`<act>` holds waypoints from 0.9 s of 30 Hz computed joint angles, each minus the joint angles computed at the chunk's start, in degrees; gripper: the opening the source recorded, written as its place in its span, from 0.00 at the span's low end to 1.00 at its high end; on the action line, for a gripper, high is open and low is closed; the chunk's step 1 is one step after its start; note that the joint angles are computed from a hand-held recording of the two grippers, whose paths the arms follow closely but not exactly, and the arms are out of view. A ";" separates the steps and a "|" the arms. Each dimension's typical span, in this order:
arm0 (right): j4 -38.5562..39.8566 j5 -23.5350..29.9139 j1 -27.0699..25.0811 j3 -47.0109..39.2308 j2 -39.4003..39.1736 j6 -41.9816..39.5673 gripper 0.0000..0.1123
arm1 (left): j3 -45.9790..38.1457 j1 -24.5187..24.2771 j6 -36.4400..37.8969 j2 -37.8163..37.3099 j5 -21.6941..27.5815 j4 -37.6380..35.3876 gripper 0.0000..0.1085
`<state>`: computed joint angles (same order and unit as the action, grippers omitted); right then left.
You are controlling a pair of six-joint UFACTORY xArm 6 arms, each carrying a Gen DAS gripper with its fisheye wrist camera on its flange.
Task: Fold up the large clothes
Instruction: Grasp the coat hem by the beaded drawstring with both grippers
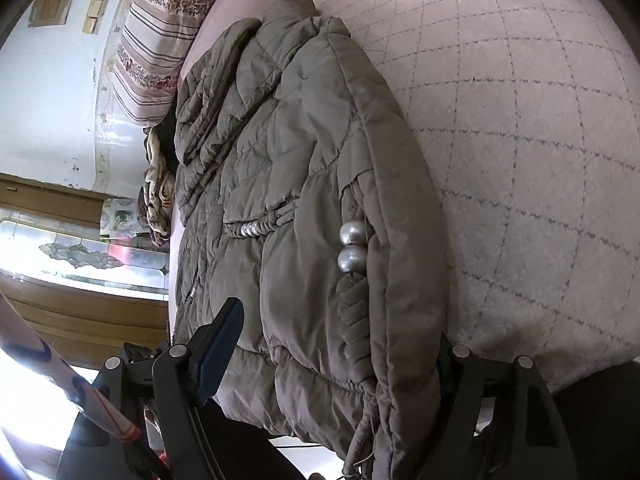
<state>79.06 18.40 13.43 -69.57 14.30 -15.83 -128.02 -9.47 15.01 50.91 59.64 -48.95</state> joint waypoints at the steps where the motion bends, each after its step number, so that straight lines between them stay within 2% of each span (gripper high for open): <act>1: 1.34 -0.10 0.15 0.06 -0.05 -0.94 0.73 | 0.00 0.08 0.04 0.03 -0.01 -0.38 0.83; 4: 3.49 0.10 0.33 0.48 -0.45 -3.45 0.73 | -1.90 0.45 -0.91 1.34 0.88 -1.04 0.81; 7: 1.07 0.61 0.66 0.61 -0.53 -2.72 0.73 | -1.92 0.54 -1.08 1.32 0.94 -0.44 0.73; 9: -3.28 0.74 1.21 0.17 -0.10 -0.28 0.73 | -1.73 0.41 -0.68 1.09 1.14 0.38 0.70; 13: -18.02 -0.82 3.17 -0.40 0.80 9.00 0.73 | -1.56 -0.45 0.31 0.72 0.91 2.57 0.70; 14: -19.49 -1.27 3.57 -0.41 0.97 9.86 0.73 | -1.15 -0.67 0.42 0.45 0.45 3.07 0.70; 16: -17.41 -1.83 4.15 -0.42 1.10 8.28 0.68 | -0.84 -0.87 0.69 0.26 0.08 3.48 0.70; 20: -3.04 -1.12 4.15 -0.20 0.94 -2.01 0.55 | -1.40 -0.45 -0.23 0.76 0.60 2.49 0.68; 22: -1.65 -1.14 4.21 -0.35 1.03 -2.69 0.53 | -2.41 -0.39 -3.49 1.08 1.03 5.29 0.55; 23: -2.24 -1.61 4.41 0.04 0.68 -2.24 0.53 | -3.74 -0.29 -5.73 1.60 1.94 7.19 0.38; 24: -3.73 -2.21 4.67 0.17 0.60 -1.05 0.51 | -7.43 0.03 -8.79 3.44 4.80 8.74 0.29; 25: -6.02 -2.75 4.87 0.21 0.60 0.87 0.48 | -10.72 0.19 -11.66 4.97 6.98 10.06 0.27; 27: -9.65 -4.06 5.24 0.61 0.10 3.71 0.41 | -13.46 -0.34 -14.70 5.54 8.26 13.15 0.24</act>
<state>69.41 14.34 18.67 -68.96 14.40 -12.12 -141.48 -9.81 0.30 56.45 67.90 -35.80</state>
